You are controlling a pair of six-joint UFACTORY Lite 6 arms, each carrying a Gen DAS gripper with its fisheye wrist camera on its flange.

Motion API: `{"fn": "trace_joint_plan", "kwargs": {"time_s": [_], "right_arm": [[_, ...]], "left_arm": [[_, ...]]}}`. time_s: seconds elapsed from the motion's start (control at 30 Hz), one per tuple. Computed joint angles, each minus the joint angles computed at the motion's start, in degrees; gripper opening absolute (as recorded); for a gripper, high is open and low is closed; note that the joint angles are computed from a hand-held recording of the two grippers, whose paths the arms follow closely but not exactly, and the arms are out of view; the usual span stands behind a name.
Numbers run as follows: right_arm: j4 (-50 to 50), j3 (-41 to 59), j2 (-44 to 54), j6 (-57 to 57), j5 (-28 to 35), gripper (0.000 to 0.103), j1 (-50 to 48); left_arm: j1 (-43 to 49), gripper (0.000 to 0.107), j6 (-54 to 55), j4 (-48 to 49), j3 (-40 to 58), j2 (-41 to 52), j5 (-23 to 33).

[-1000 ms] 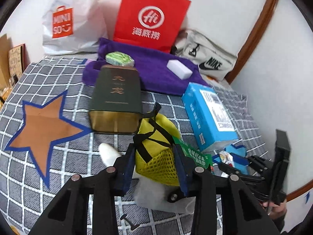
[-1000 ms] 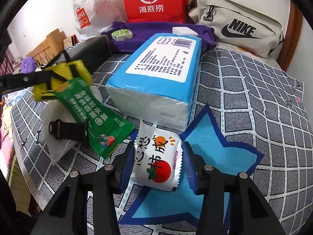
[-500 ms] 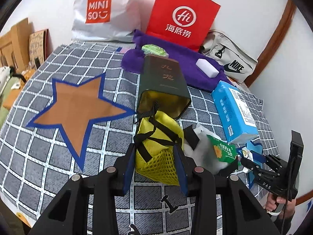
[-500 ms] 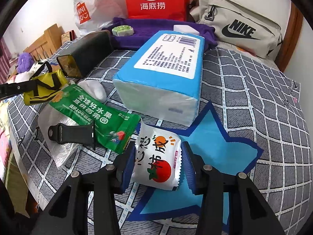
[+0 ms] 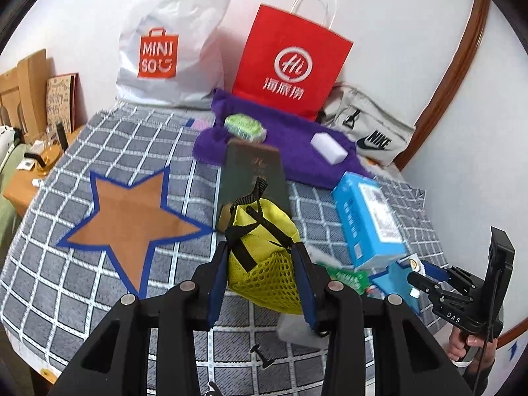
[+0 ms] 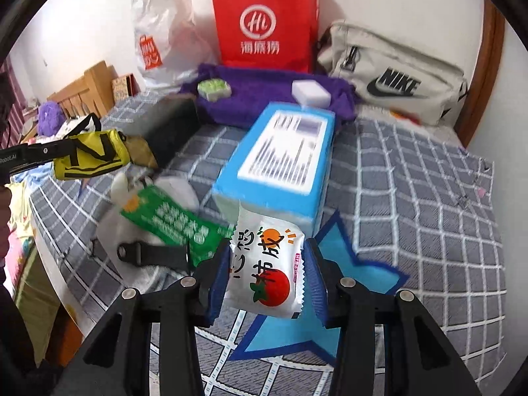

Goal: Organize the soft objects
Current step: 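Carry the yellow bag with the left tool while the right tool carries the snack packet to the towel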

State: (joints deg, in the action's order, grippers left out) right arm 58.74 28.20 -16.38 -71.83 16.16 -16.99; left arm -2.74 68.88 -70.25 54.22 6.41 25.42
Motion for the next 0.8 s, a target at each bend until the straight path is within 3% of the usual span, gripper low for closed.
{"fn": "trace_joint_plan", "kwargs": {"time_s": [0.33, 0.57, 0.8], "right_arm": [[-6.6, 13.6, 5.7, 8.4, 4.4, 0.043, -1.4], [-7.6, 26.9, 16.6, 10.9, 6.0, 0.043, -0.7], [-12.0, 39.4, 27.6, 16.4, 6.6, 0.043, 0.8]], "left_arm": [[-2.7, 0.036, -17.2, 14.4, 11.2, 2.6, -0.5], [-5.5, 0.036, -30.0, 25.4, 24.6, 11.7, 0.0], [-6.0, 0.036, -35.4, 28.7, 37.3, 21.0, 2.5]]}}
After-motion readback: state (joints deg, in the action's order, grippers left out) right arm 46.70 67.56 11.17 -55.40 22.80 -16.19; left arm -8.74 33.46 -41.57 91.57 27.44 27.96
